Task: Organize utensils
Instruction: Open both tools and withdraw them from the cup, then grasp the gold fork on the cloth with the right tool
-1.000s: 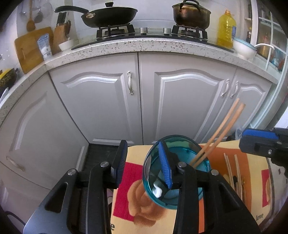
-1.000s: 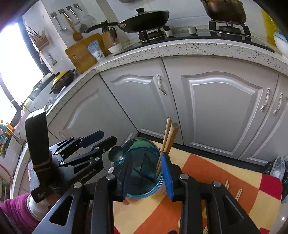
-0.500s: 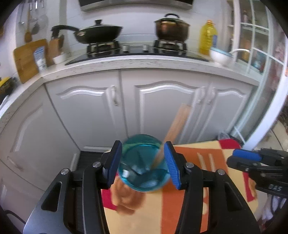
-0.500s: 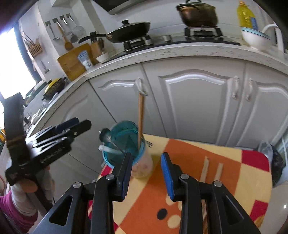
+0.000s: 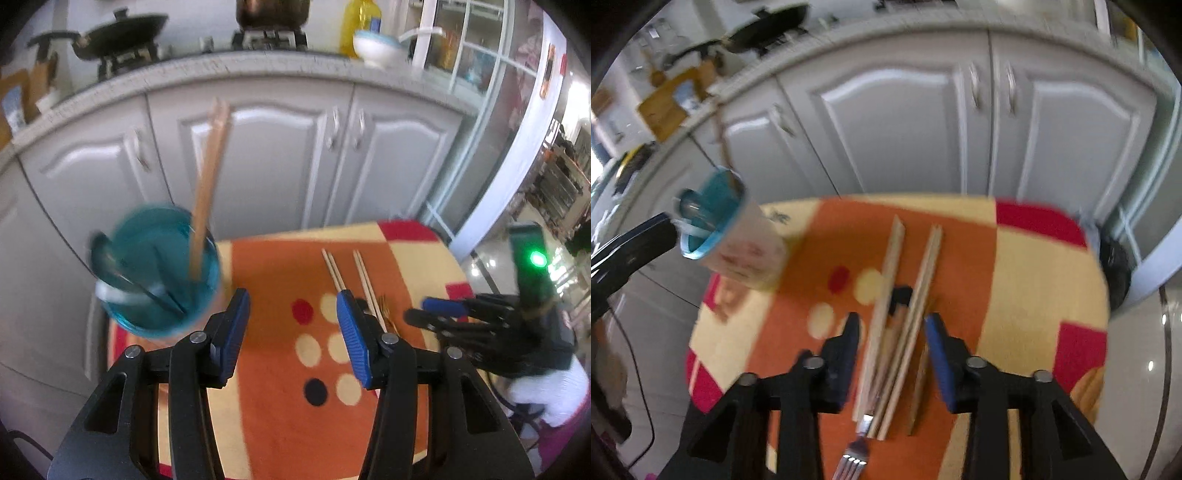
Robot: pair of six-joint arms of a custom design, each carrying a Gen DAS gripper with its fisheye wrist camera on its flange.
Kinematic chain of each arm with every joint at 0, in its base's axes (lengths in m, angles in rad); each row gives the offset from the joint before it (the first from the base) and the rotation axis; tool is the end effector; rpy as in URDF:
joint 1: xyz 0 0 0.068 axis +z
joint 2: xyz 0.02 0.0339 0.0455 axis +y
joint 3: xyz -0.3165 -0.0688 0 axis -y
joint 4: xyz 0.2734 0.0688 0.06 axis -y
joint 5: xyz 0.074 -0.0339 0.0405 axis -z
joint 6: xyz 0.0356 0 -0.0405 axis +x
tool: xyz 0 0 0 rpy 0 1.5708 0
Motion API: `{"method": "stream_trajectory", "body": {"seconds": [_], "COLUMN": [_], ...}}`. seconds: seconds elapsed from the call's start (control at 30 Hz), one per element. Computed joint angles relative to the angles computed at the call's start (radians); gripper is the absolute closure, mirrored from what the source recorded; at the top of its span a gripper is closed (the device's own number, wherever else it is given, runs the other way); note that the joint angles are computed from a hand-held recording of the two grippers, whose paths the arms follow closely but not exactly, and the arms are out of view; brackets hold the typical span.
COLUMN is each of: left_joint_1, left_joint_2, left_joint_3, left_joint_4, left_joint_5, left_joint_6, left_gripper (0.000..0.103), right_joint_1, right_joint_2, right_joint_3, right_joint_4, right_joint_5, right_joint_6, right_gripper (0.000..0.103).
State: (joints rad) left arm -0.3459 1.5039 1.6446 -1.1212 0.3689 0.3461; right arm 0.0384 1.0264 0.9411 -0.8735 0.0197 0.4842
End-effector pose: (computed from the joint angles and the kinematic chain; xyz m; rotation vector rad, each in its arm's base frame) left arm 0.2974 -0.1208 0.4380 0.9868 2.3169 -0.4690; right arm 0.1964 0.0068 0.3310 0.5691 2.4748 0.1831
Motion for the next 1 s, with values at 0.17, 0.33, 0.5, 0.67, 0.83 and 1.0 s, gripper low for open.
{"method": "stream_trajectory", "body": {"seconds": [0.17,0.33,0.5,0.67,0.83,1.0], "left_joint_1": [-0.064,-0.119,-0.18,-0.235,-0.26,-0.244], "left_joint_2": [0.019,0.089,0.154,0.237,0.274,0.296], "left_joint_3": [-0.092,-0.127,-0.141,-0.117,-0.099,-0.078], "left_joint_4": [0.025,0.048,0.093,0.108,0.13,0.119], "left_joint_5": [-0.029,-0.046,-0.076,-0.085,-0.114,-0.093], "left_joint_6": [-0.015,-0.068,-0.124,-0.164,-0.178,-0.168], "left_gripper": [0.055,0.055,0.056,0.069,0.073,0.073], "right_joint_1": [-0.114,-0.144,-0.207,-0.328,-0.378,-0.399], "right_joint_2": [0.073,0.139,0.128,0.084,0.055,0.046], "right_joint_3": [-0.086,-0.12,-0.16,-0.183,-0.187,-0.191], "right_joint_4": [0.097,0.149,0.193,0.167,0.138,0.144], "right_joint_5": [-0.088,-0.137,-0.179,-0.236,-0.316,-0.354], "right_joint_6": [-0.047,-0.075,-0.105,-0.162,-0.211,-0.211], "right_gripper": [0.077,0.084,0.098,0.098,0.098,0.098]}}
